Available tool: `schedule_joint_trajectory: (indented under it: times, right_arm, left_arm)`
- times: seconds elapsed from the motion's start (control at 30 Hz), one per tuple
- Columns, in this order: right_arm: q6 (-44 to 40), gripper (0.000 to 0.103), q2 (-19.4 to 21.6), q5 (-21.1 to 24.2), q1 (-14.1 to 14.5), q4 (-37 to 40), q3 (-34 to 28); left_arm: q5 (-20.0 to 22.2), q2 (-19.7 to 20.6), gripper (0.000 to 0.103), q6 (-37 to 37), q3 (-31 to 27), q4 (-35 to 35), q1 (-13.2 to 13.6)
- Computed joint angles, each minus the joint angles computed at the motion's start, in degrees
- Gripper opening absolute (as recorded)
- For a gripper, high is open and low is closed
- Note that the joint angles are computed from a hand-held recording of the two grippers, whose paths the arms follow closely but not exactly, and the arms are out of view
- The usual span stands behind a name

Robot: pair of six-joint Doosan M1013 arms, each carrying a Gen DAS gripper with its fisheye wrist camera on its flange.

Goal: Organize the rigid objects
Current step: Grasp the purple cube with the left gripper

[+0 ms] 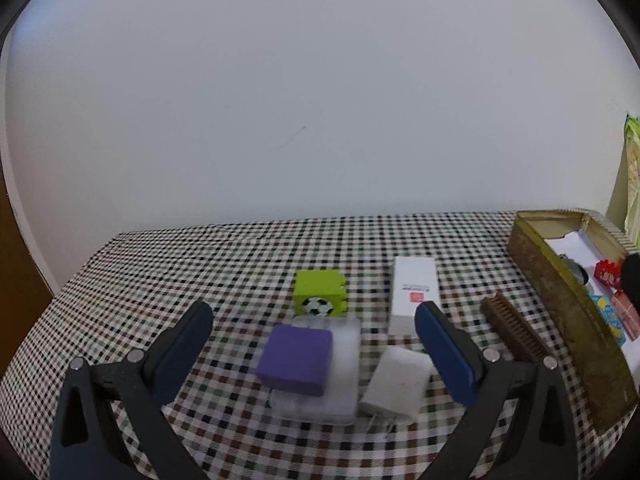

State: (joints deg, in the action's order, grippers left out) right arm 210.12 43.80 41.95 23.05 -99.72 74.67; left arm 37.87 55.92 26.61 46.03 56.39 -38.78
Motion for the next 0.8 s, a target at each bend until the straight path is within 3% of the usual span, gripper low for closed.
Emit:
schedule_joint_trajectory:
  times: [0.13, 0.3, 0.5, 0.57, 0.63, 0.7, 0.8]
  right_arm:
    - [1.85, 0.102, -0.28, 0.44, 0.14, -1.20, 0.72]
    - [0.64, 0.102, -0.33, -1.23, -0.25, 0.22, 0.65]
    - [-1.90, 0.102, -0.34, -6.66, -0.74, 2.62, 0.22]
    - [-2.64, 0.101, -0.45, -9.24, -1.06, 3.35, 0.23]
    - [-4.78, 0.086, -0.35, -10.24, -1.13, 5.10, -0.03]
    - [-8.73, 0.079, -0.13, -11.49, -1.07, 8.61, -0.71]
    - [-8.98, 0.079, -0.48, -12.47, -0.99, 9.51, -0.34]
  left_arm:
    - [6.02, 0.80, 0.102, -0.50, -1.35, 3.43, 0.20]
    - [11.76, 1.82, 0.102, -3.13, -3.67, 2.20, 1.31]
    - [12.07, 1.58, 0.102, -4.04, -4.08, -3.34, 3.04]
    - [10.24, 0.95, 0.101, -3.37, -3.06, -5.59, 3.50]
    - [7.87, 1.01, 0.100, -0.56, -3.26, -9.04, 3.67]
    - [5.84, 1.06, 0.100, 3.15, -3.43, -11.39, 3.62]
    - [4.18, 1.37, 0.100, 6.31, -3.88, -10.68, 3.16]
